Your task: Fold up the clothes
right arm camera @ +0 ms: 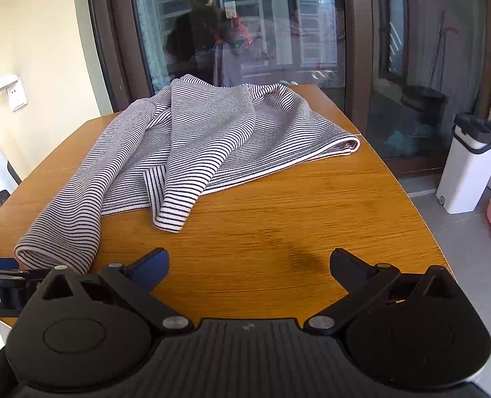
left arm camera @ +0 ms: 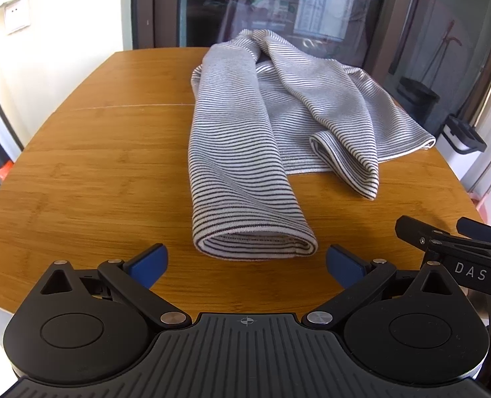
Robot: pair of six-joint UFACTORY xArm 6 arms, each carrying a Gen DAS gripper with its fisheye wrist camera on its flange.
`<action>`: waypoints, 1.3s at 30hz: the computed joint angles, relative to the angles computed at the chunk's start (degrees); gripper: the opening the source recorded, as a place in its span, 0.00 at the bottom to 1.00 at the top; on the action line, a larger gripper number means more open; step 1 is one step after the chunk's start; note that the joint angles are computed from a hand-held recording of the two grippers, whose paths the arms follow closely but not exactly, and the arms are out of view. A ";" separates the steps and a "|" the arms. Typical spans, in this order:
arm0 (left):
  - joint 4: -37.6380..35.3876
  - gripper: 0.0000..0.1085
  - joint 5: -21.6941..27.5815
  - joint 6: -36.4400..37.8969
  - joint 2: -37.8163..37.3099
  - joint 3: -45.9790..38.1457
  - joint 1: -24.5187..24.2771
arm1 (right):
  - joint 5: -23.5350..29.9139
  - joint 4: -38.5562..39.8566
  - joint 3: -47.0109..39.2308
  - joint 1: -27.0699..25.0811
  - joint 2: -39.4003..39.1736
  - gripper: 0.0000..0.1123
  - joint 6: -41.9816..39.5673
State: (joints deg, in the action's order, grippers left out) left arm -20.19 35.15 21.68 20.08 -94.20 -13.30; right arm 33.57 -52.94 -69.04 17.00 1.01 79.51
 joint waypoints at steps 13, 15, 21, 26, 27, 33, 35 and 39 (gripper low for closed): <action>-0.69 0.95 -0.34 0.76 -0.24 0.28 0.04 | 0.01 -0.21 -0.54 -0.04 0.49 0.92 0.06; -0.36 0.95 -0.06 0.54 -0.12 0.08 0.09 | -0.28 0.10 -0.24 -0.18 0.25 0.92 -0.04; -0.42 0.95 -0.17 0.58 -0.20 0.20 0.11 | -0.62 0.07 0.23 -0.36 -0.11 0.92 -0.03; -0.75 0.95 -0.32 1.00 -0.28 0.42 0.04 | -0.31 0.28 0.08 -0.21 0.01 0.92 -0.47; -0.62 0.95 -0.20 0.89 -0.22 0.34 0.06 | -0.35 0.33 -0.01 -0.20 0.10 0.92 -0.30; -0.71 0.95 -0.35 0.84 -0.30 0.48 0.14 | -0.44 0.68 -0.41 -0.07 0.48 0.92 -0.99; -0.46 0.95 -0.09 0.66 -0.20 0.35 0.15 | -0.44 0.81 -0.21 -0.06 0.34 0.92 -0.98; -0.64 0.95 -0.24 0.81 -0.30 0.45 0.09 | -0.45 0.94 0.20 -0.09 0.04 0.92 -1.14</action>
